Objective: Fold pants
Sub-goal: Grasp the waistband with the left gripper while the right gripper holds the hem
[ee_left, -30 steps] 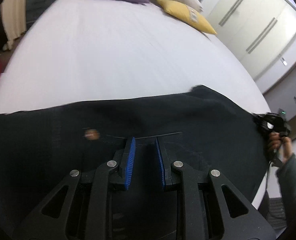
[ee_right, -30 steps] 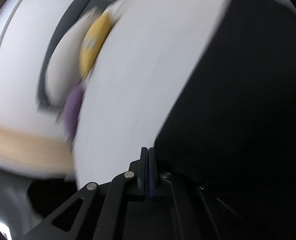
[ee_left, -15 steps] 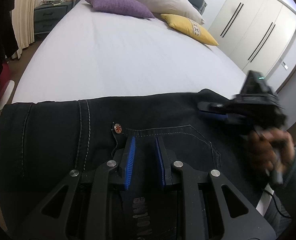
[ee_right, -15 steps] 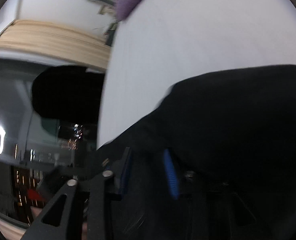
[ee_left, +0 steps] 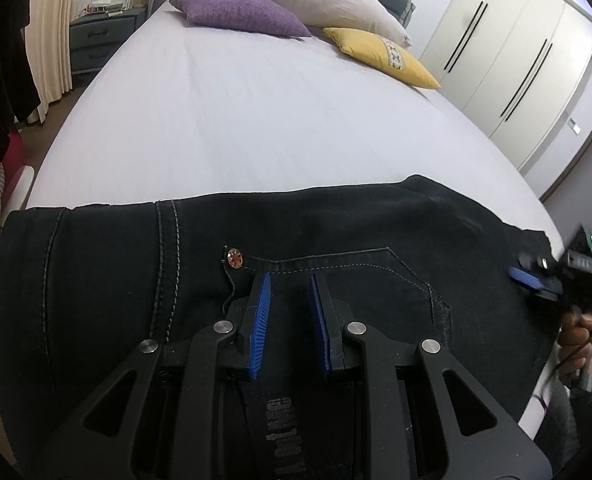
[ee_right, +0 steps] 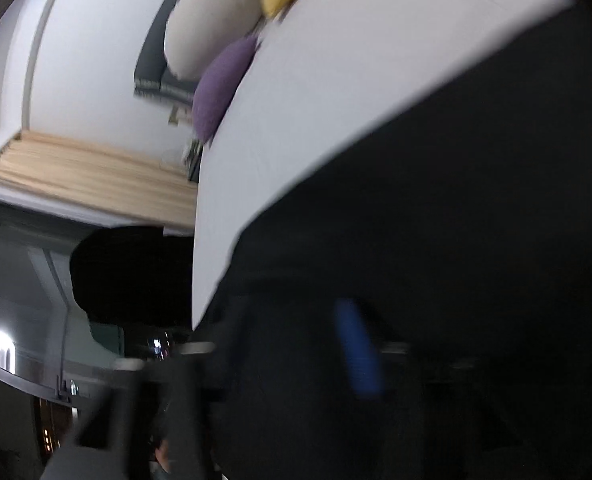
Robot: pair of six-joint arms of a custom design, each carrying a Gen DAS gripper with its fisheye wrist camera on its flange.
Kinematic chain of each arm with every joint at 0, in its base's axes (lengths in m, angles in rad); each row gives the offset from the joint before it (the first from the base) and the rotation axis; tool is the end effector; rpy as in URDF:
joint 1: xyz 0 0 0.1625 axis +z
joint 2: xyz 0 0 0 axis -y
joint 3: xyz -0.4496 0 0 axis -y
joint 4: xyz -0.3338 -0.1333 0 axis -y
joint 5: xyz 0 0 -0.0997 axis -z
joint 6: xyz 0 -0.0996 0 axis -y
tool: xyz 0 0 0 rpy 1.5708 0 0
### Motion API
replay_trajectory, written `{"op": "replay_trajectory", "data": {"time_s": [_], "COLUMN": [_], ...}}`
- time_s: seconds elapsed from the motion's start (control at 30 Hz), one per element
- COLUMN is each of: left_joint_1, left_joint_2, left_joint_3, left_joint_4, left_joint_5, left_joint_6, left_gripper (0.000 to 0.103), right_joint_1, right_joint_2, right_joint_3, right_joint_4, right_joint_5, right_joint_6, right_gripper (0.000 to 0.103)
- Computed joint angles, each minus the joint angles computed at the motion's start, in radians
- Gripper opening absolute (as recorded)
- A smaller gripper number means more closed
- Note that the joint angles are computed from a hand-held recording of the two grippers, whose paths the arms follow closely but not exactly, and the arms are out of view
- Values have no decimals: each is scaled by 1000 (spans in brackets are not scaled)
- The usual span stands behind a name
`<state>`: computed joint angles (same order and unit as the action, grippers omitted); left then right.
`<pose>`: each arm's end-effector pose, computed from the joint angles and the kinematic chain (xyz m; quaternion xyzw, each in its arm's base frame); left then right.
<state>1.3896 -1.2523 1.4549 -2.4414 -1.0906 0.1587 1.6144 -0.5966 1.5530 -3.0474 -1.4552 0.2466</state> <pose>0.0681 -0.6232 0.5147 0.0784 0.9176 -0.3209 0.2211 0.1752 -0.6931 0.1061 0.0830 0.9613 -0.2460 0.0924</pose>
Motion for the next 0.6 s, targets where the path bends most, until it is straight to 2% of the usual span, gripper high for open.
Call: {"op": "replay_trajectory", "data": {"time_s": [0.07,0.1,0.2,0.27,0.3,0.37,0.43,0.47,0.5,0.6], "left_joint_1": [-11,-15,-29,-37,-41,-50,-71,-94,-111,-169], "left_joint_2": [2,3,7,12,13,17,20,24,22,13], "left_joint_3": [9,13,22,25,26,25,25,30,37,59], "left_joint_4": [-7,-10,-16,-18,-18,-14,-1,-1,-3,-27], "left_joint_5": [27,38,66,83,91,114,165,215,243,244], "left_joint_6": [4,7,5,3,3,4,-5,-23,-39,-78], "left_gripper": [20,20,20,20,20,20,20,20,20,20], "right_joint_1": [-48,-61,-127,-174,-215,-289,-305,-313,-336,-377], "right_joint_2": [-63,-103,-192,-241,-280,-349,-413,-424,-446,-468], "right_joint_3": [124,166,236,300,357,441,539,567,599,619], "right_joint_4": [-170,-214,-321,-440,-534,-662,-764,-805,-816,-777], "right_joint_5": [14,-26,-41,-96,-112,-84,-140,-113,-45,56], "right_joint_6": [39,35,31,52,93,175,172,165,165,167], "right_gripper": [9,9,9,9,9,7,55,58,59,59]}}
